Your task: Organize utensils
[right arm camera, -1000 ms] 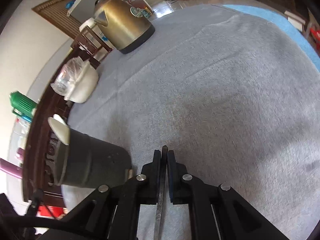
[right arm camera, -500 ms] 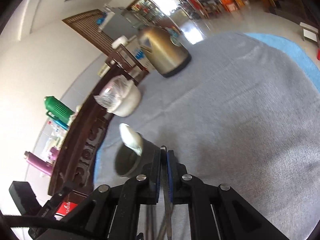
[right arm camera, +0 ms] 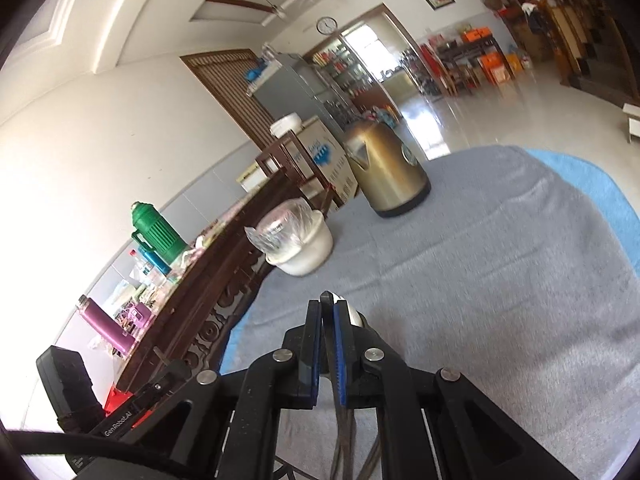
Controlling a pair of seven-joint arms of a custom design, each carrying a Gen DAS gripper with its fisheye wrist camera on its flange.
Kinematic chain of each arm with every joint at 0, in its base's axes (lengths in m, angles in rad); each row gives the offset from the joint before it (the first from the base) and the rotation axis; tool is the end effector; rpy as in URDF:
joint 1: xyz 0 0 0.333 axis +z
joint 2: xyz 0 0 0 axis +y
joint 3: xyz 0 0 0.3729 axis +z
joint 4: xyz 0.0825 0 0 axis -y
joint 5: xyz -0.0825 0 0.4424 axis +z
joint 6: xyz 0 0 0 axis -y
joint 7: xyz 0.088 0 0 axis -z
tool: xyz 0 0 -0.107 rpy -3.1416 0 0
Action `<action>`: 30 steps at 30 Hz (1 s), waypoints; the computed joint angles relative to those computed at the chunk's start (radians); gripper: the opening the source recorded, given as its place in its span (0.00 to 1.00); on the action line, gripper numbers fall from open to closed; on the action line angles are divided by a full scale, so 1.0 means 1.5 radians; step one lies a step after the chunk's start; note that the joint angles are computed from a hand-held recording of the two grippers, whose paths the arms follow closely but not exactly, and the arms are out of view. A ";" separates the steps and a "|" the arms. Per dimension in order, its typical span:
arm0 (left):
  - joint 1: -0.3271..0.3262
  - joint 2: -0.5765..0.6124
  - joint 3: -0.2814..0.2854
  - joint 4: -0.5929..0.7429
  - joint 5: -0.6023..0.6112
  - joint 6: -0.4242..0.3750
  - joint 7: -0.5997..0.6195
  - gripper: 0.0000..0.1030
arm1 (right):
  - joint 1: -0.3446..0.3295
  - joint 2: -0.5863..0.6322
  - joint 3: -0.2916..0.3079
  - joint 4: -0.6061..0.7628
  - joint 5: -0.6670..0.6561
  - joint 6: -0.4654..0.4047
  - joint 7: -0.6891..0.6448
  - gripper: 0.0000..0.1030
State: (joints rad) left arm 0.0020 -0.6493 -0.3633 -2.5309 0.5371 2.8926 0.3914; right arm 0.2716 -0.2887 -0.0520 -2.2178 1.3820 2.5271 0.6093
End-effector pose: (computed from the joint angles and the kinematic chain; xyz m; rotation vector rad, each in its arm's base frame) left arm 0.3865 -0.2112 0.6061 -1.8593 1.3522 -1.1081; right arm 0.5360 0.1067 0.5890 -1.5192 1.2389 0.0022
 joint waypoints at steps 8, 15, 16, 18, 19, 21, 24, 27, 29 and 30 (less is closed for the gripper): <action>0.038 0.021 -0.011 0.049 0.029 0.019 0.002 0.05 | 0.006 -0.016 -0.002 0.020 0.029 0.008 -0.022 0.06; 0.067 0.027 -0.025 0.079 0.057 0.027 -0.009 0.05 | 0.000 -0.009 0.004 0.042 -0.051 -0.003 0.041 0.06; 0.070 0.025 -0.027 0.078 0.060 0.030 -0.011 0.05 | -0.003 -0.004 0.004 0.043 -0.067 -0.005 0.061 0.08; 0.073 0.021 -0.032 0.073 0.065 0.032 -0.015 0.05 | -0.013 0.022 0.013 0.049 -0.130 0.010 0.127 0.08; 0.069 0.022 -0.031 0.070 0.064 0.031 -0.014 0.05 | -0.017 0.040 0.016 0.054 -0.160 0.017 0.150 0.08; 0.057 0.025 -0.024 0.062 0.057 0.033 -0.012 0.05 | -0.031 0.088 0.026 0.074 -0.253 0.016 0.232 0.10; 0.053 0.022 -0.022 0.049 0.053 0.031 -0.016 0.05 | -0.043 0.161 0.028 0.122 -0.317 -0.028 0.301 0.10; 0.050 0.015 -0.019 0.038 0.050 0.030 -0.016 0.05 | -0.054 0.230 0.037 0.179 -0.353 -0.061 0.342 0.21; 0.053 0.008 -0.020 0.031 0.052 0.025 -0.016 0.05 | -0.062 0.269 0.044 0.218 -0.373 -0.085 0.366 0.22; 0.051 0.006 -0.017 0.028 0.050 0.024 -0.014 0.05 | -0.065 0.290 0.048 0.242 -0.388 -0.101 0.380 0.22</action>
